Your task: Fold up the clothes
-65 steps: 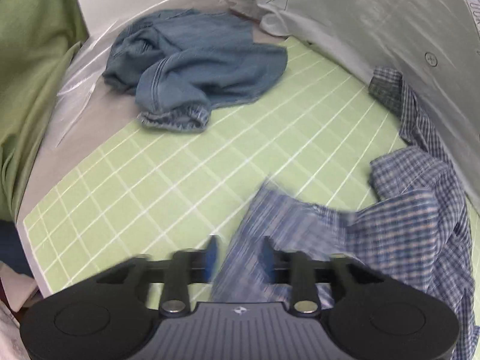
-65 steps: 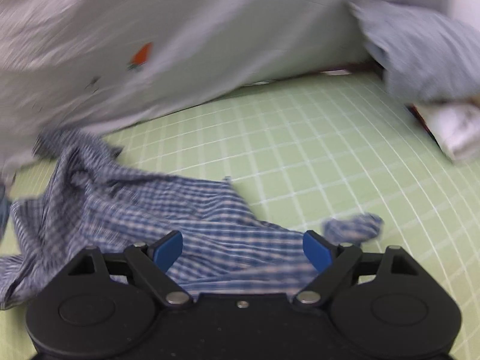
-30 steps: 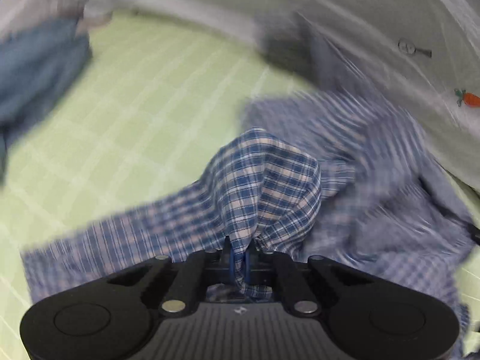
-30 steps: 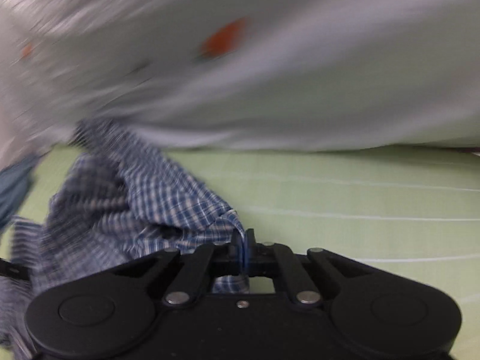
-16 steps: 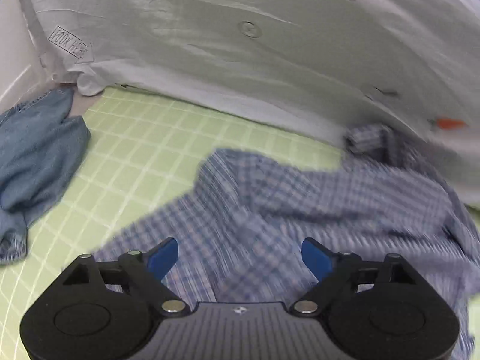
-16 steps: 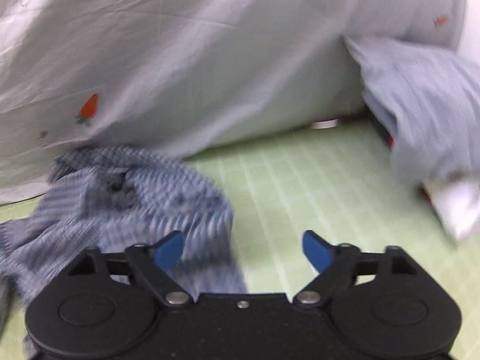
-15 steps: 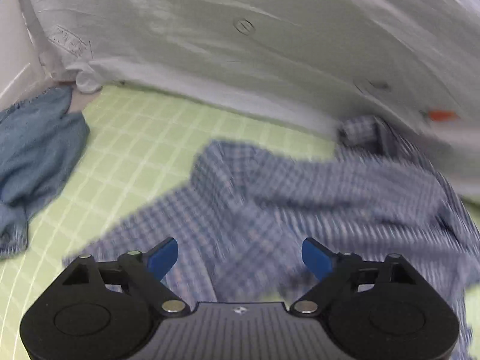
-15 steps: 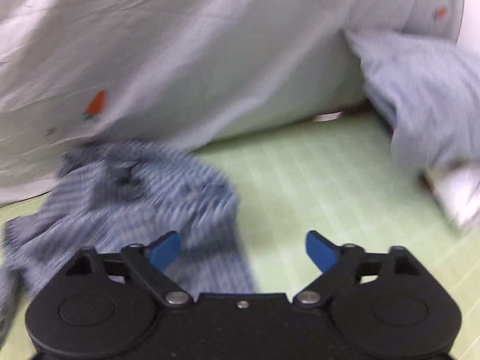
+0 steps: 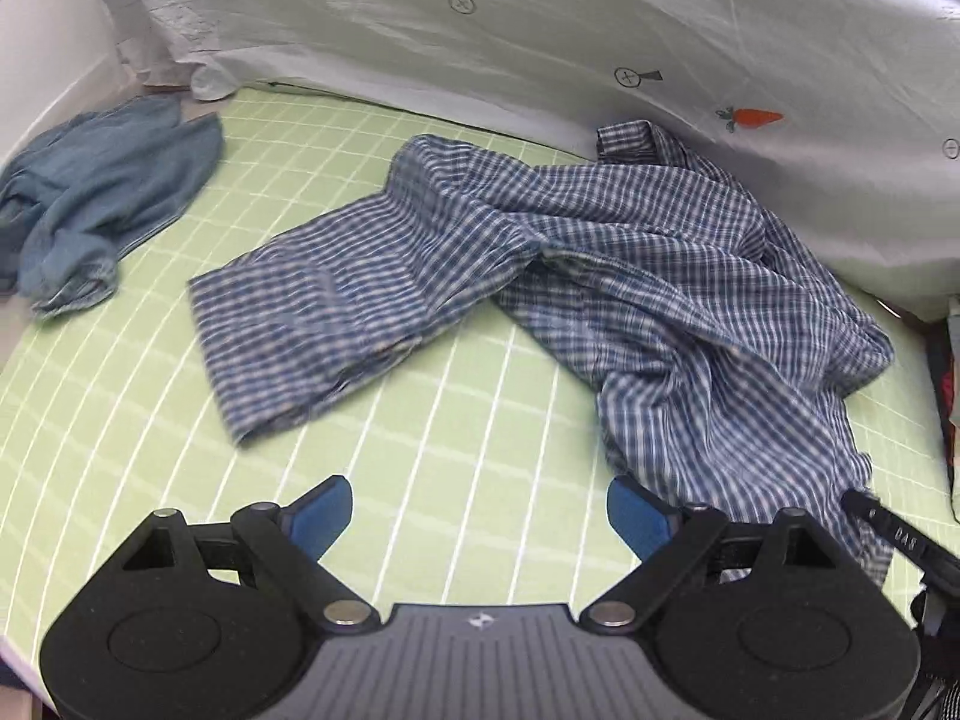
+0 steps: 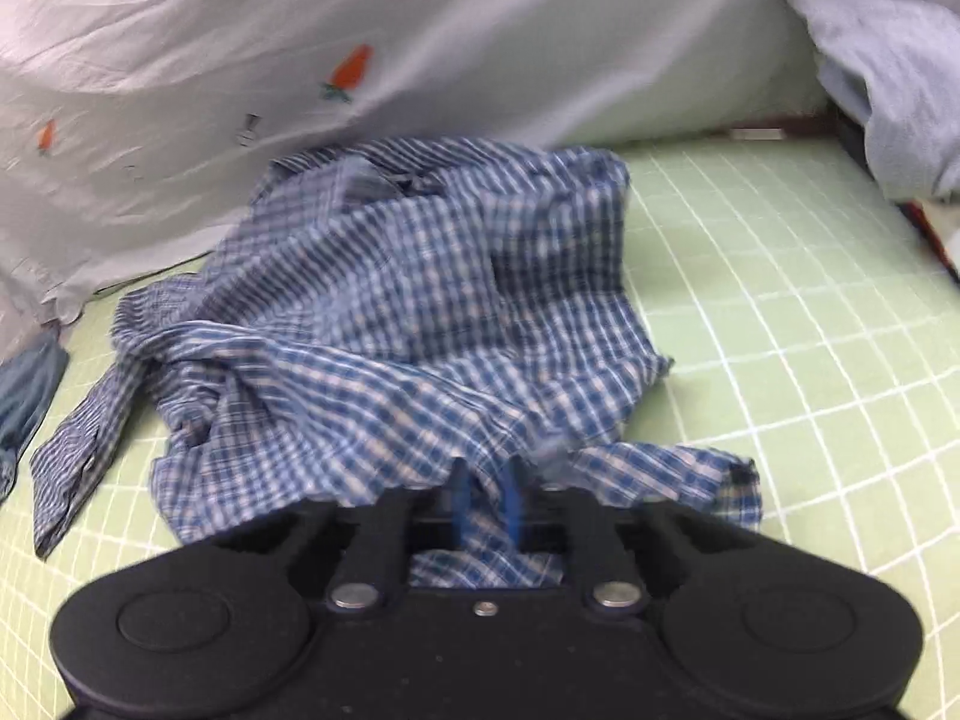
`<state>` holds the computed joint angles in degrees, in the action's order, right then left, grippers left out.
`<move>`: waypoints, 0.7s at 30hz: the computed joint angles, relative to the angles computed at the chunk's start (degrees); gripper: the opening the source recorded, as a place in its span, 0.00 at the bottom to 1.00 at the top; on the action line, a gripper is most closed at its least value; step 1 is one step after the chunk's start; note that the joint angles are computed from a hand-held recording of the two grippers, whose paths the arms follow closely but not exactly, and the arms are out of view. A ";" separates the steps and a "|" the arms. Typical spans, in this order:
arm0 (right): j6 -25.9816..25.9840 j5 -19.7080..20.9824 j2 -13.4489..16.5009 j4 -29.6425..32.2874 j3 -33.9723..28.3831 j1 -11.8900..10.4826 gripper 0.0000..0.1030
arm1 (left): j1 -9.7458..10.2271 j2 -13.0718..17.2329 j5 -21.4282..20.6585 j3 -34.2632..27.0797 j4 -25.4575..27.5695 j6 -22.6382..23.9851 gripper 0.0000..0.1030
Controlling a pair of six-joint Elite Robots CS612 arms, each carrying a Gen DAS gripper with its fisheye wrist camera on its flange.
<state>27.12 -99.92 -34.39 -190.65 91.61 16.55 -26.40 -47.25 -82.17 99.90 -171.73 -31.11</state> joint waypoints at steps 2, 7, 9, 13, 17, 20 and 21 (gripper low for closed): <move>-0.91 -0.22 -0.33 -3.00 0.70 0.97 0.03 | 0.15 -0.86 -0.22 1.74 -0.53 -0.12 0.89; 0.09 -0.65 -0.49 -4.74 0.65 3.64 0.02 | 1.55 -1.69 -2.47 3.78 -0.03 0.24 0.89; 1.35 -3.00 -0.42 -2.98 0.19 4.59 0.28 | 2.09 -1.91 -2.75 4.46 -1.40 1.61 0.89; 5.17 -11.28 -0.12 0.31 -0.75 5.96 0.94 | 3.03 -2.09 -3.10 5.27 -3.73 4.34 0.92; 8.42 -14.04 -0.73 5.04 -0.98 5.79 1.00 | 3.24 -2.17 -3.73 6.30 -6.70 5.18 0.92; 6.22 -14.07 -0.69 8.64 -1.57 5.37 1.00 | 2.64 -2.22 -3.22 7.05 -8.33 3.61 0.92; 5.91 -13.84 -0.63 9.18 -1.62 5.16 1.00 | 2.46 -2.20 -3.05 7.05 -8.23 3.06 0.92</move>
<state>33.03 -113.76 -35.02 -181.48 89.98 21.71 -23.94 -49.45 -85.22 106.95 -179.97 -28.05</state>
